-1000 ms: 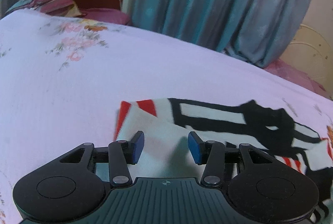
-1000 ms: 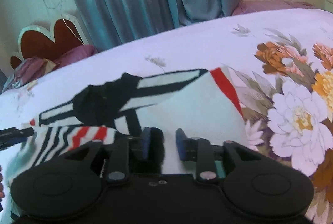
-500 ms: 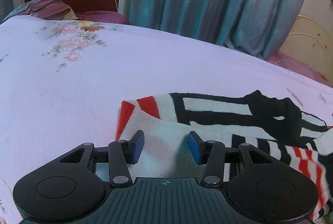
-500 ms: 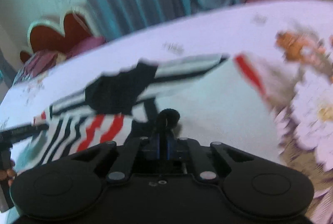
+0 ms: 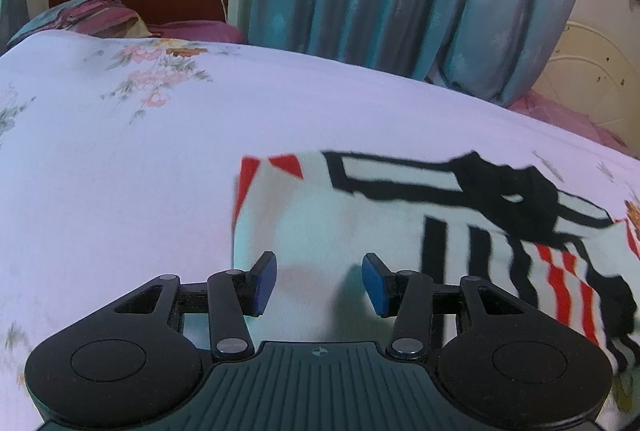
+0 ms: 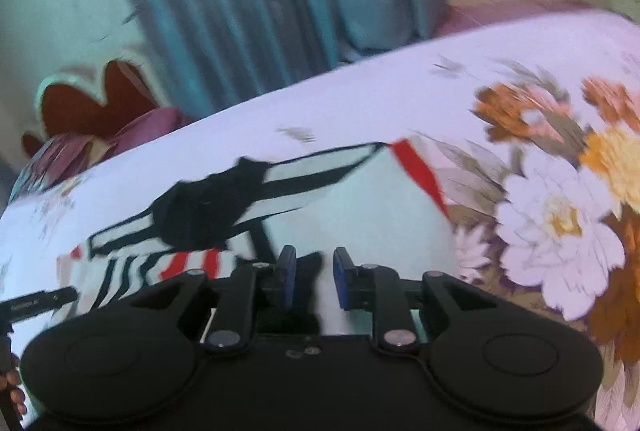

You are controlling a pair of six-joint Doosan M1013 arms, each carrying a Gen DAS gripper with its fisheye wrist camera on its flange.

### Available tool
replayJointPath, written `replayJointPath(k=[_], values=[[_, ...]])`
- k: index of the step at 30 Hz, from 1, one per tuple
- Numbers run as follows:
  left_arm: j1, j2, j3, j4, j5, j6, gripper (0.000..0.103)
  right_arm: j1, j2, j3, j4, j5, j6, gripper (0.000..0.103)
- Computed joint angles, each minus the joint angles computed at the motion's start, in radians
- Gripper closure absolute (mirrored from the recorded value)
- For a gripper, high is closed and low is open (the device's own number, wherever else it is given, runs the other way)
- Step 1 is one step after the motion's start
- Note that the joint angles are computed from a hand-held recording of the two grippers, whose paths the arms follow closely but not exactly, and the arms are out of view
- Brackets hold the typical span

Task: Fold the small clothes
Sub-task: 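Move both open tools toward the black ribbed hem band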

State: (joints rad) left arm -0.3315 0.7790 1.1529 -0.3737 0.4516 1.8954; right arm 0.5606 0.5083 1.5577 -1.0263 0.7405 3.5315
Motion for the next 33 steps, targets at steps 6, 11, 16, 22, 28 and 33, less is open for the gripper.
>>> replayJointPath(k=[6,11,16,22,28,33], values=[[-0.009,-0.054,0.082,-0.065,-0.005,0.072,0.055,0.012,0.046,-0.075,0.048,-0.039,-0.191,0.079],[-0.016,-0.072,0.124,-0.057,-0.008,0.1,0.055,0.012,0.088,-0.132,0.181,0.034,-0.38,0.079],[-0.019,-0.072,0.135,-0.023,-0.026,0.105,0.055,0.008,0.075,-0.096,0.185,0.042,-0.386,0.079],[-0.022,-0.108,0.169,-0.047,-0.029,0.092,0.055,0.026,0.035,-0.055,0.161,0.026,-0.348,0.076],[-0.03,-0.165,0.255,-0.197,-0.023,0.25,0.054,0.06,0.009,-0.025,0.161,-0.071,-0.382,0.076],[-0.047,-0.195,0.312,-0.232,0.011,0.302,0.054,0.082,0.02,-0.03,0.23,-0.139,-0.493,0.076]])
